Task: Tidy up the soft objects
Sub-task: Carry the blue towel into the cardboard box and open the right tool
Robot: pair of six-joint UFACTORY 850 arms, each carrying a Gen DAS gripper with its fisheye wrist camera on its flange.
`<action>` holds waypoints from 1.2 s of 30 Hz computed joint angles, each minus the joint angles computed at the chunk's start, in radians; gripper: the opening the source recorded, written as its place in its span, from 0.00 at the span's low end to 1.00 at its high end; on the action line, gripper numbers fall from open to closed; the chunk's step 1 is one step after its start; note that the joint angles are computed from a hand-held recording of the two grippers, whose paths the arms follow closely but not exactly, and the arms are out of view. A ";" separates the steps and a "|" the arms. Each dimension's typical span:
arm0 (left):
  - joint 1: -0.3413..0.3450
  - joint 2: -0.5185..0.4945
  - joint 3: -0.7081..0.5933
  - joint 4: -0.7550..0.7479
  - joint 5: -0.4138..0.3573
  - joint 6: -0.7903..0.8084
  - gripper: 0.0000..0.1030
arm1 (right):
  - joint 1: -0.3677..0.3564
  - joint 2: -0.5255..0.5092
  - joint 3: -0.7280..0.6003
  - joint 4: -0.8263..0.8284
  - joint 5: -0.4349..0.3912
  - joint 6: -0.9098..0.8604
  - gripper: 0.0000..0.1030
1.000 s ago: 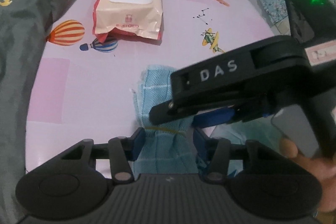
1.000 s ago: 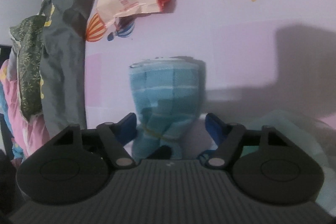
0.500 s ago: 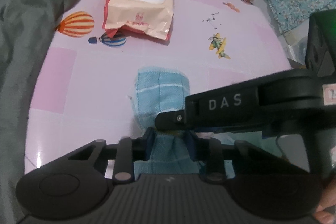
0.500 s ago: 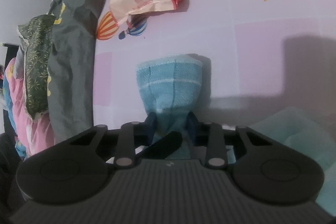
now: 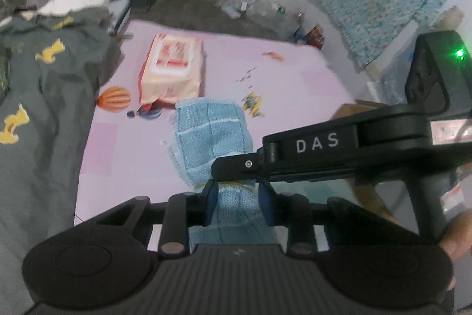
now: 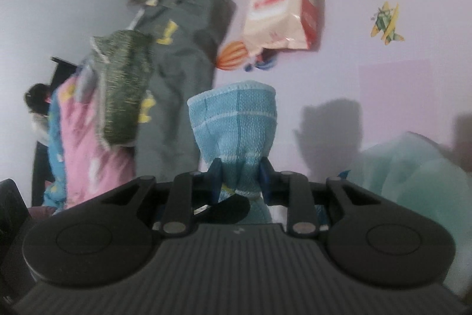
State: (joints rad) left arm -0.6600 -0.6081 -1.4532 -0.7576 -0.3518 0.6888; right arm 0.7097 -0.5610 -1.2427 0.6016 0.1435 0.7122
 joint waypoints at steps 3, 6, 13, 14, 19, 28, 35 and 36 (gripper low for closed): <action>-0.022 0.059 0.056 -0.071 0.019 0.075 0.30 | 0.031 0.077 0.077 0.128 0.059 -0.112 0.24; -0.049 0.108 0.103 -0.133 0.032 0.151 0.30 | 0.069 0.162 0.165 0.237 0.120 -0.196 0.24; -0.140 0.172 0.152 -0.283 0.005 0.327 0.30 | 0.190 0.363 0.361 0.593 0.284 -0.466 0.24; -0.153 0.169 0.149 -0.304 -0.009 0.350 0.30 | 0.215 0.400 0.395 0.667 0.314 -0.514 0.24; -0.226 0.120 0.102 -0.368 -0.096 0.431 0.30 | 0.332 0.550 0.538 0.973 0.445 -0.673 0.23; -0.357 -0.061 -0.065 -0.305 -0.217 0.346 0.30 | 0.541 0.740 0.732 1.447 0.635 -0.821 0.23; -0.413 -0.159 -0.152 -0.203 -0.245 0.235 0.33 | 0.586 0.764 0.795 1.676 0.666 -0.950 0.23; -0.417 -0.163 -0.153 -0.191 -0.236 0.221 0.33 | 0.580 0.756 0.797 1.716 0.663 -0.996 0.23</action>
